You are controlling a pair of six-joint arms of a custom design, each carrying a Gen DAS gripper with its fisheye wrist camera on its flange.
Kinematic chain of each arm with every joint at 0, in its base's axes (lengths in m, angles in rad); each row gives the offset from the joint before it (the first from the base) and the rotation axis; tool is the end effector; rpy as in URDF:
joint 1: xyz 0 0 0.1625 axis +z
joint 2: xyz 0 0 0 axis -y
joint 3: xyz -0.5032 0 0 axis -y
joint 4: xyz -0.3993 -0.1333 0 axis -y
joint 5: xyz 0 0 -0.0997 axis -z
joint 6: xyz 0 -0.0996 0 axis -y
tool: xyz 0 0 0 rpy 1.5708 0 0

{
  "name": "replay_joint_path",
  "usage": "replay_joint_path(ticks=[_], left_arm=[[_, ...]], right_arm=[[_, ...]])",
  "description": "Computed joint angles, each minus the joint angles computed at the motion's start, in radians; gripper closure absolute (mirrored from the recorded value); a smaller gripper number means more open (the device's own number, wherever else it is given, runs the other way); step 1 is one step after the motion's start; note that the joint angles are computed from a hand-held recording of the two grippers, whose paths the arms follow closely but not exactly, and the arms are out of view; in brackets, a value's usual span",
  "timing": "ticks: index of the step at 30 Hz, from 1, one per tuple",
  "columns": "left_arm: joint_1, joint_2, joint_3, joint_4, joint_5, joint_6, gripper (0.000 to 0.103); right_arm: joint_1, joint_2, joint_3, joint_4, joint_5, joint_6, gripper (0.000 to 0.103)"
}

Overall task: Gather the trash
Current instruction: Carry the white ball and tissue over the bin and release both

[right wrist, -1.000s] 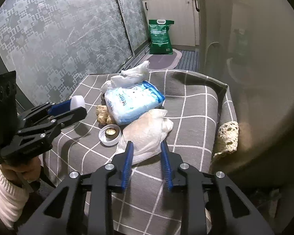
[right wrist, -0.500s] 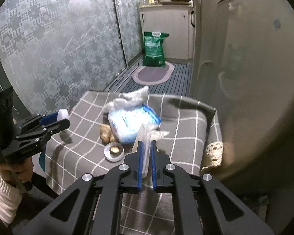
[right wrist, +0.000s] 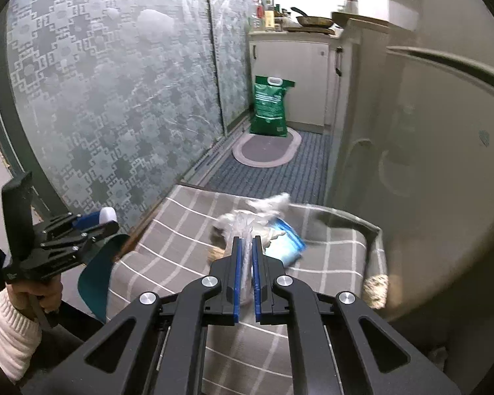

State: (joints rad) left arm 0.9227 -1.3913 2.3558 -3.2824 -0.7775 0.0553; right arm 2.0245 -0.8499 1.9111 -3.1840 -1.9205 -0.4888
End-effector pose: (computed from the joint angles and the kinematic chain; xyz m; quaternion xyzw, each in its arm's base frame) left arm -0.1015 -0.4725 0.3460 0.1635 0.8548 -0.4270 0.2457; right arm 0.3788 -0.5506 0.1646 0.3879 -0.8657 0.2654 0.1721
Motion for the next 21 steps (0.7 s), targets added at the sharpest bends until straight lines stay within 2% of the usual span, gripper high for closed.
replay_joint_path(ticks=[12, 21], left_arm=[[0.071, -0.082, 0.046, 0.1, 0.042, -0.035, 0.061], [0.136, -0.125, 0.068, 0.218, 0.024, -0.075, 0.061]], right_arm=[[0.071, 0.078, -0.07, 0.066, 0.059, -0.013, 0.097], [0.117, 0.153, -0.131, 0.138, 0.08, -0.021, 0.097]])
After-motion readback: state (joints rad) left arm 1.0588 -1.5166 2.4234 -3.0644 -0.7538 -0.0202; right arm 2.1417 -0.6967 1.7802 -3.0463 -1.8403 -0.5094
